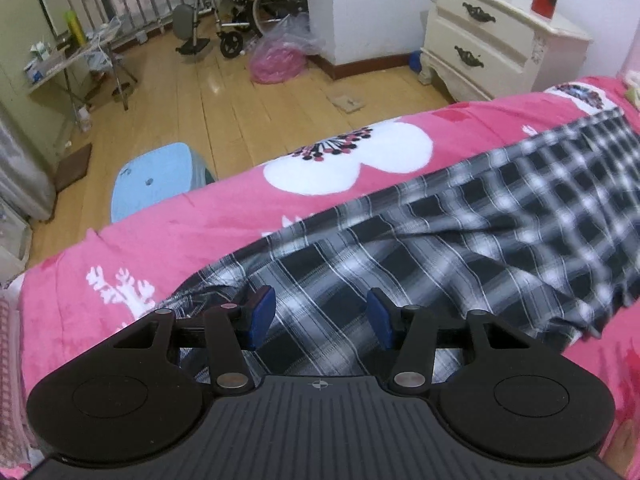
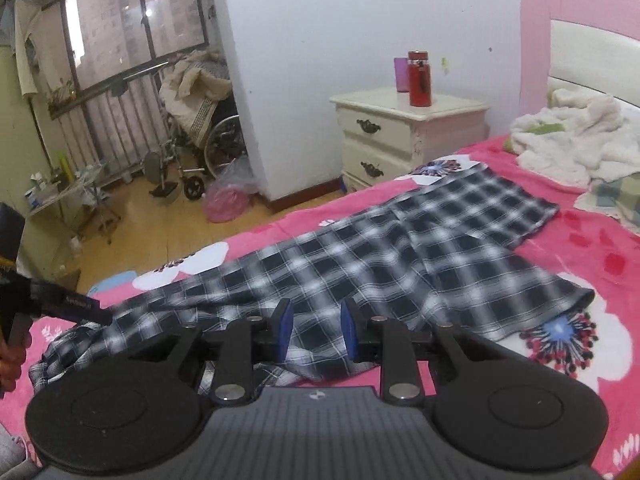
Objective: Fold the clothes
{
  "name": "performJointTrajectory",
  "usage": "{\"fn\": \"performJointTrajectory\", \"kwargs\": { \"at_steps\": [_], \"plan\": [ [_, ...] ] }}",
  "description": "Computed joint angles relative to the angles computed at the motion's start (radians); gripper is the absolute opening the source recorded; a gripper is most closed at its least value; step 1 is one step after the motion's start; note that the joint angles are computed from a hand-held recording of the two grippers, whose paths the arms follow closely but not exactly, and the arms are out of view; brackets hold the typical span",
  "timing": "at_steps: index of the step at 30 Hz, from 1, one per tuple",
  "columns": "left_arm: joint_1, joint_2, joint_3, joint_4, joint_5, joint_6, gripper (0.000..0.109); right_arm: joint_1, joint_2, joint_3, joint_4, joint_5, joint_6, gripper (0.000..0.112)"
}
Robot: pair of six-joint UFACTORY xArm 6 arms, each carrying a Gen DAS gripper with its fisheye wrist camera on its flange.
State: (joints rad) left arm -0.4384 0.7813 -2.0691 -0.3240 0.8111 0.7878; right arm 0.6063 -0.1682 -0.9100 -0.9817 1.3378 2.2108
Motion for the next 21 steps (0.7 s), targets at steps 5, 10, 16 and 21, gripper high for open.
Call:
{"fn": "performJointTrajectory", "kwargs": {
  "at_steps": [5, 10, 16, 21],
  "plan": [
    [-0.014, -0.010, 0.026, 0.028, -0.029, -0.013, 0.050, 0.000, -0.010, 0.017, 0.004, -0.029, 0.006, 0.028],
    [-0.019, -0.023, 0.052, 0.031, -0.047, -0.014, 0.050, -0.011, -0.007, 0.020, 0.001, -0.058, -0.003, 0.028],
    [-0.017, -0.030, 0.069, 0.031, -0.056, -0.024, 0.050, -0.011, -0.002, 0.015, 0.001, -0.067, -0.006, 0.028],
    [-0.016, -0.032, 0.073, 0.027, -0.063, -0.029, 0.050, -0.012, -0.001, 0.015, 0.002, -0.075, -0.004, 0.028]
  ]
}}
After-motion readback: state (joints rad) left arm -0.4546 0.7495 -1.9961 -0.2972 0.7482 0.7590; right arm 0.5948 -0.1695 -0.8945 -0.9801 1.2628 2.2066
